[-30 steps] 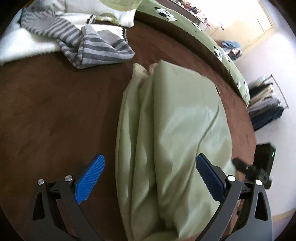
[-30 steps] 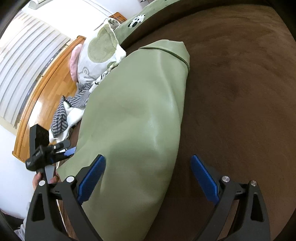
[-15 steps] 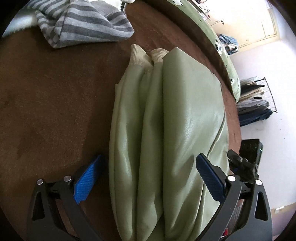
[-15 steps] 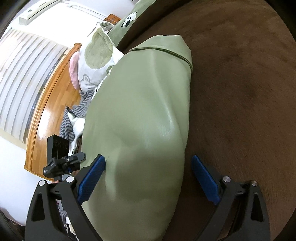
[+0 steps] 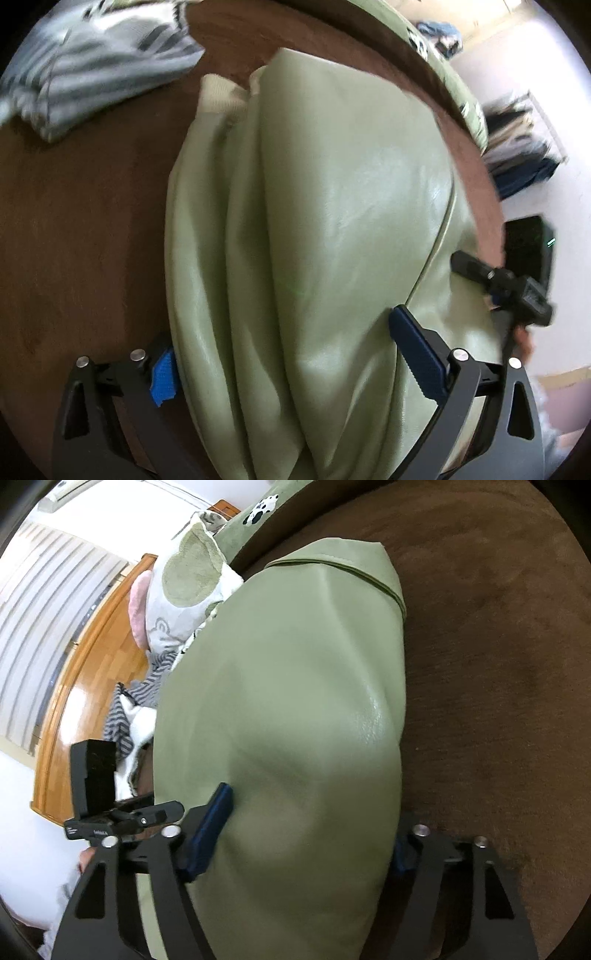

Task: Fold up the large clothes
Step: 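Grasp the bundle's side edge with the left gripper while the right gripper grasps beside it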

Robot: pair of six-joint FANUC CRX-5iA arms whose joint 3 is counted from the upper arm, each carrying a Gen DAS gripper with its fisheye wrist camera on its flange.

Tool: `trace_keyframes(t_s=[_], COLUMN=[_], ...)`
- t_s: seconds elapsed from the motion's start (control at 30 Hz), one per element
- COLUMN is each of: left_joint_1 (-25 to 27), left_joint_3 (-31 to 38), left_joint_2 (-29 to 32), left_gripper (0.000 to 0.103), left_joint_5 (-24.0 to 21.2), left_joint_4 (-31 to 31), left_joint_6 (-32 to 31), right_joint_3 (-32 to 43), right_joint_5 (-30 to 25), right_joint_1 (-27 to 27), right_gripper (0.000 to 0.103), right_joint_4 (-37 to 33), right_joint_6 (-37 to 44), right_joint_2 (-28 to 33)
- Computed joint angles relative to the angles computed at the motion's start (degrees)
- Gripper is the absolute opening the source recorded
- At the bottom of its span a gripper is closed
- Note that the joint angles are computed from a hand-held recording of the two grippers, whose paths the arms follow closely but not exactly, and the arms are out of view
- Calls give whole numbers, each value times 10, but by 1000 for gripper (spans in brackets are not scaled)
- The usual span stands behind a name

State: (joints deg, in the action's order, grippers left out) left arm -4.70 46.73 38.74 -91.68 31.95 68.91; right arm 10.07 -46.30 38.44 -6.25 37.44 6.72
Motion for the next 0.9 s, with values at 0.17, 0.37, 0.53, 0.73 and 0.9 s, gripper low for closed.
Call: trace_keyframes(t_s=[0.17,0.37,0.53,0.73,0.9], left_joint_1=[-24,-45,-38,-35,-30], left_joint_3=[-22,-26,-30,-79,-74], left_joint_2=[-33,-48,-49,-86,-89], left_gripper=[64,42,33,24,22], left_joint_5=[39,58,70,112,109], left_joint_4=[-35,-58,-51,-51,-51], left_joint_6=[-20,-32,-27,-40,-52], right_joint_3=[-1,44,47,39,58], right_joint_5=[-16,-71,-85,-55,-59], right_joint_1=[31,38,62,73,75], right_gripper=[50,41,34,25,24], right_joint_4=[87,103,164,188,184], right_joint_6=[-29,16,9,6,23], right_joint_2=[2,24,31,18,21])
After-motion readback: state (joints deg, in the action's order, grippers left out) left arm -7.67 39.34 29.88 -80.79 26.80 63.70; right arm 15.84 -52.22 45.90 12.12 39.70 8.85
